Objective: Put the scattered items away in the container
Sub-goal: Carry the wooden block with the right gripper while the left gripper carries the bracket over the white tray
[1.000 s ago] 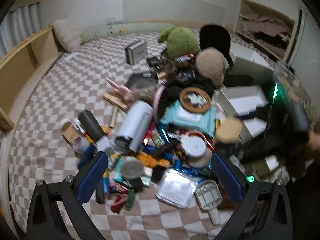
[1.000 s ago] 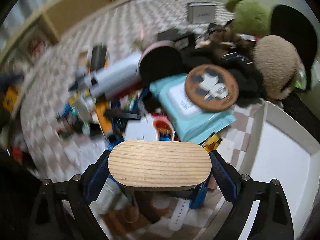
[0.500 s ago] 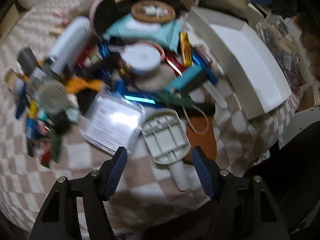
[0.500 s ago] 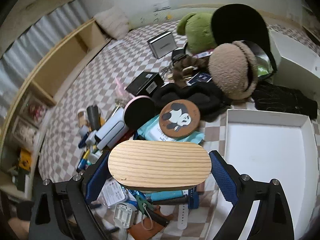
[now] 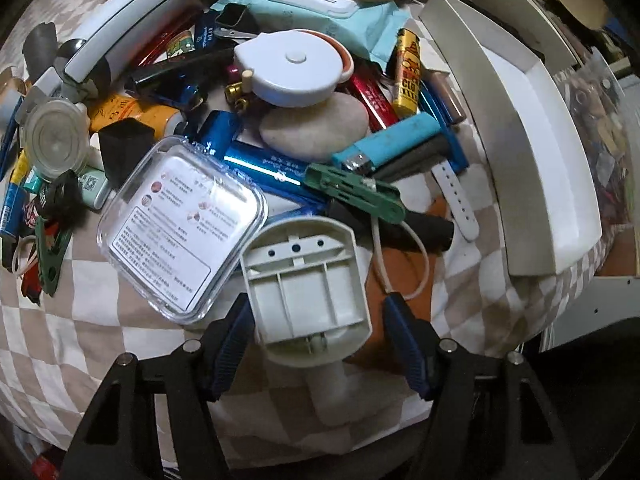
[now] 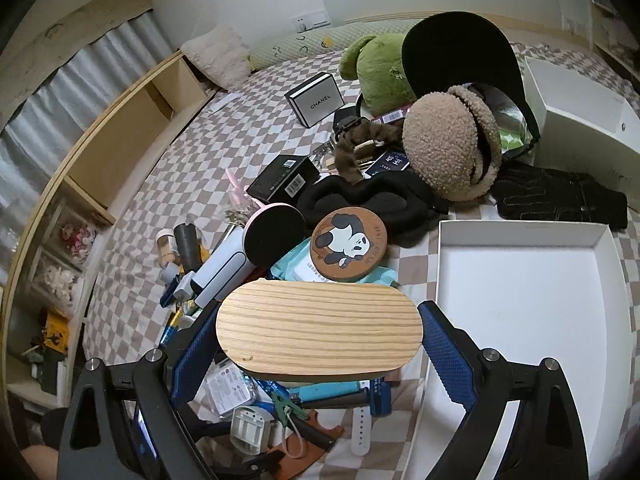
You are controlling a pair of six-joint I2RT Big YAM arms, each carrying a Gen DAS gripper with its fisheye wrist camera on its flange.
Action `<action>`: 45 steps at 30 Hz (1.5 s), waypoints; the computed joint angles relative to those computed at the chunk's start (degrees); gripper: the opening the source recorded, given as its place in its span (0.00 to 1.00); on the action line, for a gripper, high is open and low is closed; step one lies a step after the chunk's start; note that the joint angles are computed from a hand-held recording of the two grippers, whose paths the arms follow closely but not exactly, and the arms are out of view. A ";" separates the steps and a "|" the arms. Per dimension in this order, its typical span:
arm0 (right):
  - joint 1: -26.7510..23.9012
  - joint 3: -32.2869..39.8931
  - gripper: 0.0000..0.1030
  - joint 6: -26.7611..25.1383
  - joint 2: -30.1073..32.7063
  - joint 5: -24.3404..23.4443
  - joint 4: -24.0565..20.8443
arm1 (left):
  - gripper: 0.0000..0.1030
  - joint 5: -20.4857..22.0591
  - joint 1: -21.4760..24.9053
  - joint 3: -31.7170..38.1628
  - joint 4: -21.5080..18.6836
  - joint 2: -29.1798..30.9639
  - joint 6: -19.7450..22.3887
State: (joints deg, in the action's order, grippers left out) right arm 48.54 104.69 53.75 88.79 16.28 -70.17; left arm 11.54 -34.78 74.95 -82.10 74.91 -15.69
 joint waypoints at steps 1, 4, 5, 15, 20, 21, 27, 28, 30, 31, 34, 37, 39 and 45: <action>0.02 -0.15 0.92 -0.02 -0.12 -0.03 0.09 | 0.51 0.13 0.17 0.09 -0.06 -0.01 -0.23; -0.03 -0.67 0.92 0.07 -0.56 -0.23 0.15 | 0.48 1.36 1.01 -0.02 -0.23 -0.37 -0.70; -0.09 -0.84 0.92 0.13 -0.72 -0.40 0.12 | 0.48 1.39 1.06 -0.04 -0.31 -0.60 -0.55; -0.29 -1.70 0.92 1.64 -2.87 0.68 1.93 | 0.48 1.14 0.93 1.62 -0.05 -4.04 0.46; -0.39 -1.59 0.92 2.31 -3.77 2.13 3.04 | 0.48 -0.09 1.00 3.15 3.94 -4.14 0.56; -0.39 -1.57 0.92 2.45 -3.99 2.55 3.30 | 0.48 -0.38 1.49 3.98 4.55 -3.76 1.15; -0.28 -1.20 0.92 2.86 -5.27 5.90 4.45 | 0.48 -2.65 2.15 10.28 7.46 -2.37 3.23; -0.32 -1.46 0.92 3.08 -5.69 6.51 4.73 | 0.48 -2.78 1.99 11.14 7.97 -2.24 3.23; -0.46 -2.07 0.92 3.56 -6.61 7.67 5.36 | 0.48 -2.89 1.45 12.70 9.16 -1.90 2.94; -0.53 -2.36 0.92 3.80 -7.06 8.25 5.68 | 0.48 -3.06 0.98 13.18 10.02 -1.67 2.63; -0.78 -4.06 0.92 5.19 -8.80 9.85 6.34 | 0.48 -3.16 -0.24 14.81 11.90 -1.12 1.75; -1.05 -6.13 0.92 7.30 -10.93 11.90 6.32 | 0.48 -3.13 -1.47 16.96 13.50 -0.09 0.77; -1.28 -7.45 0.92 8.77 -12.29 13.01 6.21 | 0.48 -3.02 -2.39 18.24 14.38 0.75 0.15; -2.52 -11.60 0.92 13.49 -16.04 14.31 4.85 | 0.48 -3.39 -5.21 21.70 17.11 3.23 -1.10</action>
State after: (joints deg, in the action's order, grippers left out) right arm 46.02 93.09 67.25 72.75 30.59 -65.32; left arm 8.16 -39.99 96.65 -64.99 78.14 -16.79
